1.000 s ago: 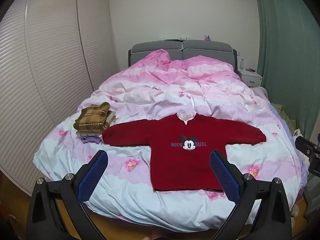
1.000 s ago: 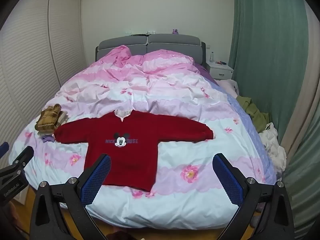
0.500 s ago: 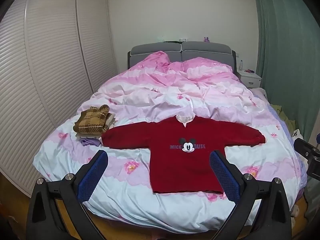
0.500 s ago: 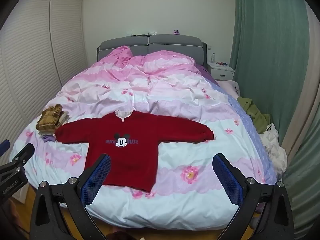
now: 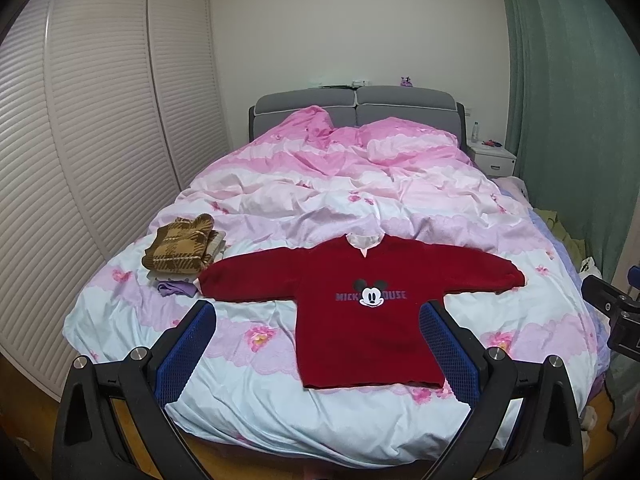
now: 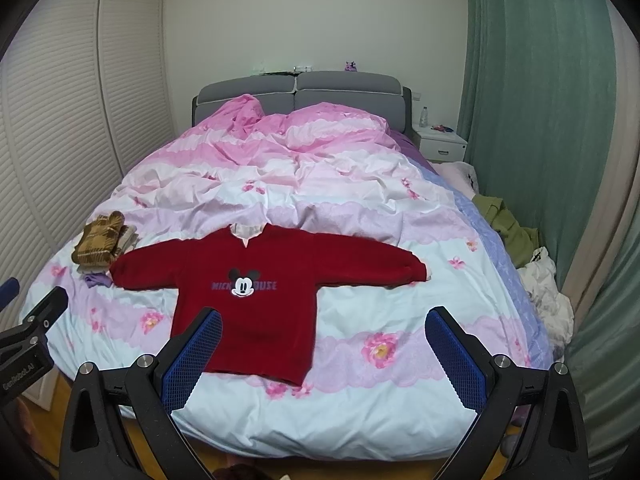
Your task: Fold small clothes
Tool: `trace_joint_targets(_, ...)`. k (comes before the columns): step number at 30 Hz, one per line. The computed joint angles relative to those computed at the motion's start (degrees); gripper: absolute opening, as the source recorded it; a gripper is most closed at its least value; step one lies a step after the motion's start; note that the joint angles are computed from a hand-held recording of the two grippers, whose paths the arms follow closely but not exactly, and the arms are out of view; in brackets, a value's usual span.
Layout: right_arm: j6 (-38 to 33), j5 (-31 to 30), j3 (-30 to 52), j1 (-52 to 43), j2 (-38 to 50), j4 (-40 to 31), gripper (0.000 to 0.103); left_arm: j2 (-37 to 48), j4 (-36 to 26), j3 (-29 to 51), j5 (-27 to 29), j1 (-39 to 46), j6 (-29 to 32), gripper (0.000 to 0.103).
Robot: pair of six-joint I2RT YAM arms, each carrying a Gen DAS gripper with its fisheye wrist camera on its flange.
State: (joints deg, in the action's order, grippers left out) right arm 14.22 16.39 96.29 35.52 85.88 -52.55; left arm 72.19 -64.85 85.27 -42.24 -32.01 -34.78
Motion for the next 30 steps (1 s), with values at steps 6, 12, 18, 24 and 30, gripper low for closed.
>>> trace_joint_targets(6,0.04,0.11,-0.1,0.19,-0.15,0.06,0.102,-0.38,-0.08,0.03,0.36,0.11,0.18,0.103)
trace_joint_targets(12,0.04,0.24,-1.82,0.28,-0.91,1.08,0.102,-0.13,-0.45,0.36,0.04,-0.35,-0.37,0.103)
trace_joint_targets(18,0.19,0.56,1.58,0.52,0.75,-0.81,0.102,0.07,-0.93,0.56,-0.29,-1.29,-1.21,0.103)
trace_joint_targets(24,0.41,1.03,3.31,0.81,1.77,-1.97,0.102,0.39,-1.55,1.44,-0.11,-1.52,-1.48,0.103)
trace_joint_targets(30,0.43,1.13,2.5,0.84,1.43,-1.44,0.102,0.34,-1.49,1.57,0.18,-1.15,-1.06,0.103)
